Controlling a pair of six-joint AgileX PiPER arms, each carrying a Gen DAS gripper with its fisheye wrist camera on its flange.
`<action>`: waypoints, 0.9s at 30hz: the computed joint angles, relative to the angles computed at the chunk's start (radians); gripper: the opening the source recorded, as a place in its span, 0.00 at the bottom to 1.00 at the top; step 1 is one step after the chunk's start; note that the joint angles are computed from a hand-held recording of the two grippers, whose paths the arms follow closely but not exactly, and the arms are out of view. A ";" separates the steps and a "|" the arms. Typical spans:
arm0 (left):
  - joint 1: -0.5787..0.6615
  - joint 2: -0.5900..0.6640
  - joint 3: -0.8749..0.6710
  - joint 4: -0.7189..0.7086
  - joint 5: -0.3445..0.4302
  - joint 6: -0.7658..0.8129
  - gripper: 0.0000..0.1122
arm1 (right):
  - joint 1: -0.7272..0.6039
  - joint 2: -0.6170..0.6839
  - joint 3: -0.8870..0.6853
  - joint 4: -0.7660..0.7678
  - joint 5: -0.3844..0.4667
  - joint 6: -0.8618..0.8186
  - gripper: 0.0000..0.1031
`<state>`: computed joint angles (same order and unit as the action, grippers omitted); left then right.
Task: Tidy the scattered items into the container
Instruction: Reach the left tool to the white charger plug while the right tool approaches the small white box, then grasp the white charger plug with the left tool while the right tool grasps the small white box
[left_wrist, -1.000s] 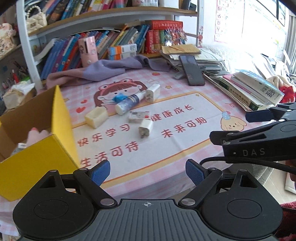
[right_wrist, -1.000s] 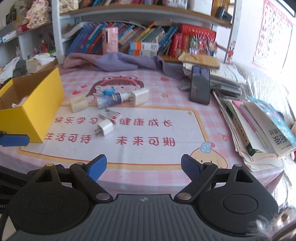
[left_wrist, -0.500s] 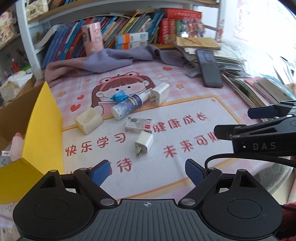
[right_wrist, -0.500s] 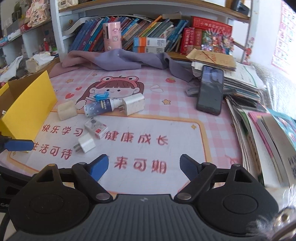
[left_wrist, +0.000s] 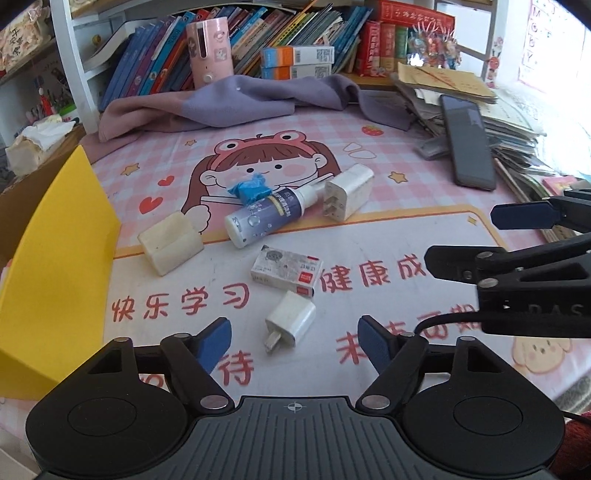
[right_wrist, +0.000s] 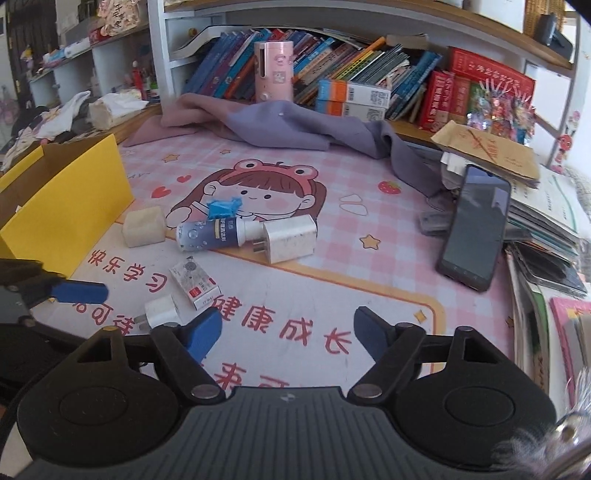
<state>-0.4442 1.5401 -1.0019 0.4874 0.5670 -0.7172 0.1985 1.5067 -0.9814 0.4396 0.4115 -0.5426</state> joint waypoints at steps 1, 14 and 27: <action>0.003 0.014 -0.009 0.002 -0.001 0.001 0.61 | -0.009 0.015 -0.013 0.033 0.015 -0.037 0.65; 0.074 0.150 -0.111 -0.172 0.015 0.168 0.31 | -0.025 0.137 -0.133 0.119 0.116 -0.171 0.51; 0.127 0.015 -0.035 -0.136 0.076 0.082 0.30 | 0.061 0.330 -0.334 0.160 0.226 -0.278 0.46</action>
